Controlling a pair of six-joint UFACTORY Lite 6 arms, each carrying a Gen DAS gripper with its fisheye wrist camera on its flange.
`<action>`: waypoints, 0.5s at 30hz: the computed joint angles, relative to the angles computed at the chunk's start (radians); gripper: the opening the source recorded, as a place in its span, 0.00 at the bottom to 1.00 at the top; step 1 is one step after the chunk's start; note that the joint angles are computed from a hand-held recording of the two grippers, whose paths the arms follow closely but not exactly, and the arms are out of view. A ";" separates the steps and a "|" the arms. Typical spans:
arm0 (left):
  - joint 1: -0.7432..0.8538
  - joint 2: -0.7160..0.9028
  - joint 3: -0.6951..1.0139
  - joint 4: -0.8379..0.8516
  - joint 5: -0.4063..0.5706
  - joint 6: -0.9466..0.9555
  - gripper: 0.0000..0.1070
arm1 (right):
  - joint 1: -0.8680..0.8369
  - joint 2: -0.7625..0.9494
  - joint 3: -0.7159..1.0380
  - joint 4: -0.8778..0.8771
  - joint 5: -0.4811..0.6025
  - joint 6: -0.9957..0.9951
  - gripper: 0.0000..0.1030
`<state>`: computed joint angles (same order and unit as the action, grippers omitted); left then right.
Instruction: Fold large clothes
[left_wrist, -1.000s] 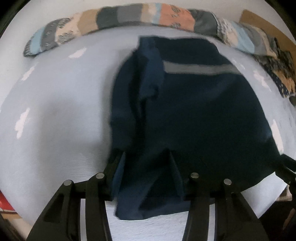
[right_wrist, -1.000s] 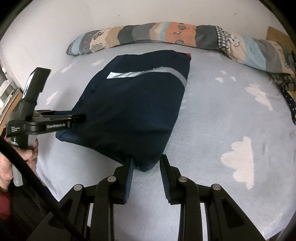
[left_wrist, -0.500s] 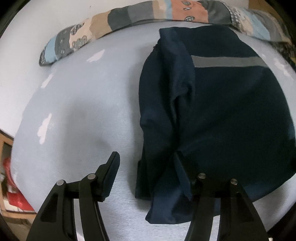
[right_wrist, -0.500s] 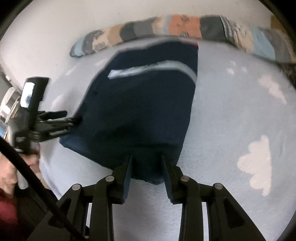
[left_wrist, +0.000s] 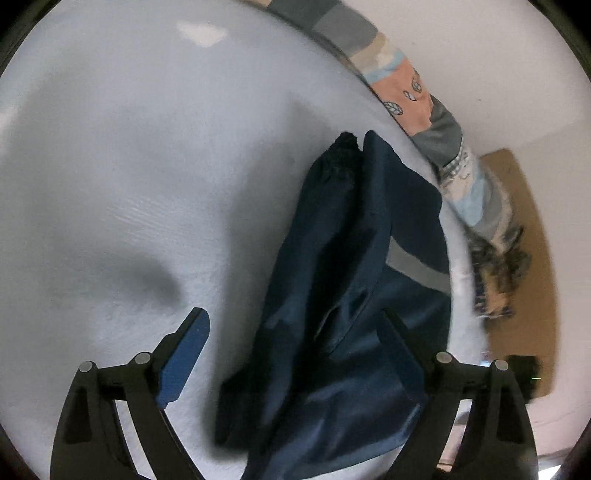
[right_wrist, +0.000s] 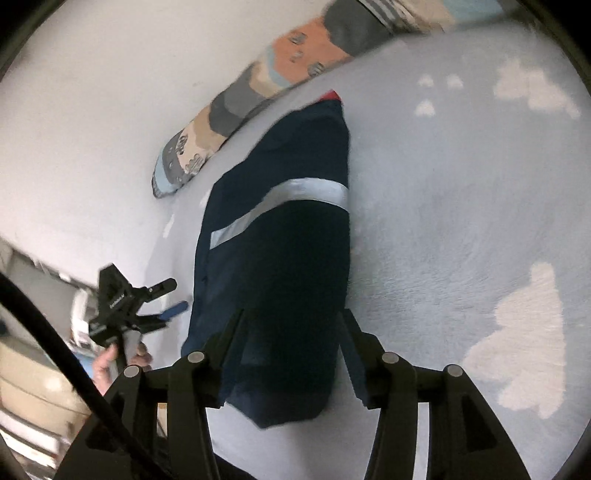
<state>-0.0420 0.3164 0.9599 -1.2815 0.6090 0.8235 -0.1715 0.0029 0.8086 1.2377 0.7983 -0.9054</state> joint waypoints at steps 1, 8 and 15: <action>0.005 0.032 0.022 -0.002 0.014 0.000 0.85 | 0.002 0.022 0.007 0.006 -0.006 0.000 0.53; -0.051 0.168 0.173 0.056 0.020 -0.047 0.85 | 0.057 0.205 0.124 0.052 -0.002 -0.041 0.53; -0.103 0.290 0.292 0.035 0.004 -0.042 0.93 | 0.052 0.338 0.213 0.099 0.020 -0.049 0.64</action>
<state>-0.1454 0.6066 1.2517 -1.2462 0.6128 0.7817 -0.1191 0.3408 1.0219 1.3371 0.8179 -0.9548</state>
